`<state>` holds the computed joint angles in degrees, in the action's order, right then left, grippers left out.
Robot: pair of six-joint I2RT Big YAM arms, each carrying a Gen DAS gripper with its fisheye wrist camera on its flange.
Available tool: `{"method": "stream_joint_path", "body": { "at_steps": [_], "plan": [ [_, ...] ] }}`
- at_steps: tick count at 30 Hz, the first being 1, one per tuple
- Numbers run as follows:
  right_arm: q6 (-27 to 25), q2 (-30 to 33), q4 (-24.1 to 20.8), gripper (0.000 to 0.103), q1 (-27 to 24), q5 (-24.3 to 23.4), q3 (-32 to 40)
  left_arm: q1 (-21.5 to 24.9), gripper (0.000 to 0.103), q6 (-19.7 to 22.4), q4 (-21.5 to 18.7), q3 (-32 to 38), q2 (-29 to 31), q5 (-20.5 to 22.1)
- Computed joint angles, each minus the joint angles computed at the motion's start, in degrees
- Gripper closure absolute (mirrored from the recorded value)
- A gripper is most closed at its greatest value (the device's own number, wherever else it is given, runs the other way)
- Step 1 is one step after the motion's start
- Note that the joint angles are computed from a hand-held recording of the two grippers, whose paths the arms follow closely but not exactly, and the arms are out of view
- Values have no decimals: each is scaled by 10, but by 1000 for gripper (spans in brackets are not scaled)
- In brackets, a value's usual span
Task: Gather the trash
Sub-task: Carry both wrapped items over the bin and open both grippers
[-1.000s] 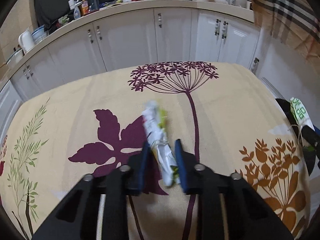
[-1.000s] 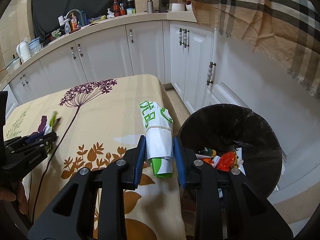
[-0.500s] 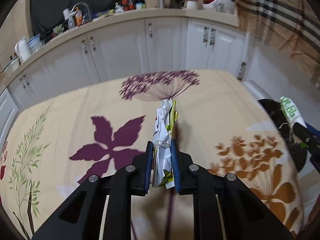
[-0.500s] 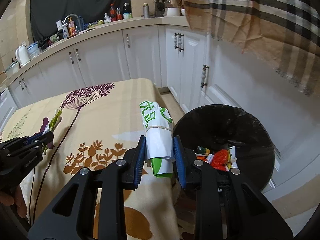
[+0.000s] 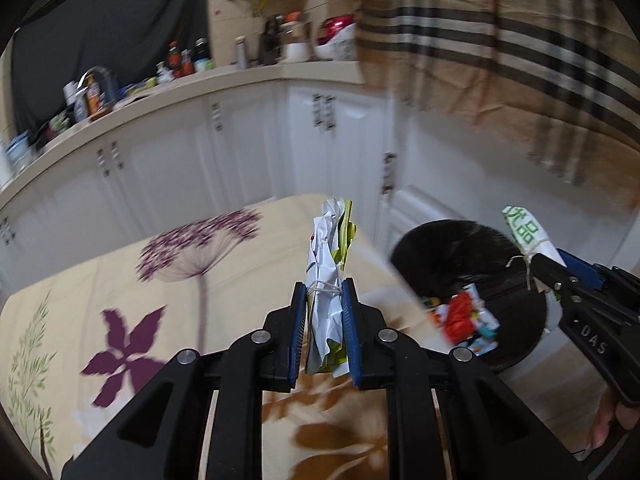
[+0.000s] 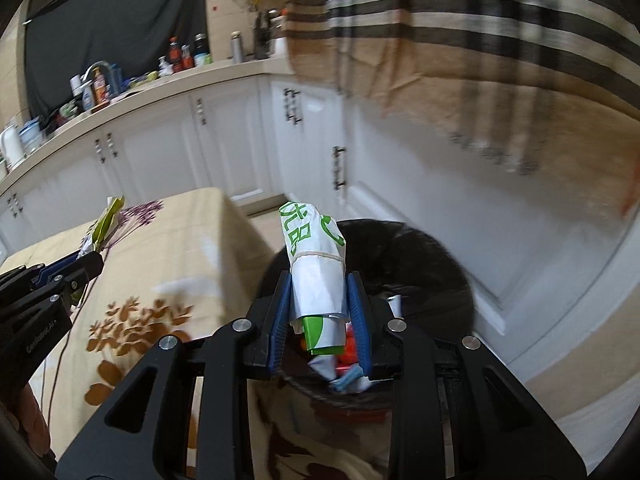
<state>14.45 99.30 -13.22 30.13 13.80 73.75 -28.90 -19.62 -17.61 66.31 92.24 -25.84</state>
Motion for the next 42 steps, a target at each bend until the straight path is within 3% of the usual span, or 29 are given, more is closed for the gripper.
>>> {"method": "stream_joint_path", "body": {
  "at_steps": [11, 25, 26, 29, 36, 42],
  "plan": [
    [-5, -2, 32, 76, -36, 22, -13, -32, 84, 68, 37, 82, 69, 13],
    [-8, 51, 39, 75, -56, 25, 36, -25, 84, 86, 10, 176, 151, 20],
    [-8, 55, 38, 73, -57, 24, 40, -24, 82, 87, 8, 181, 157, 21],
    [2, 70, 31, 61, -62, 24, 53, -23, 51, 85, -3, 194, 171, 17],
    [10, 60, 30, 60, -61, 33, 40, -25, 44, 79, 5, 174, 157, 14],
    [13, 40, 24, 54, -50, 41, 24, -29, 35, 68, 23, 137, 123, 1]
  ]
}}
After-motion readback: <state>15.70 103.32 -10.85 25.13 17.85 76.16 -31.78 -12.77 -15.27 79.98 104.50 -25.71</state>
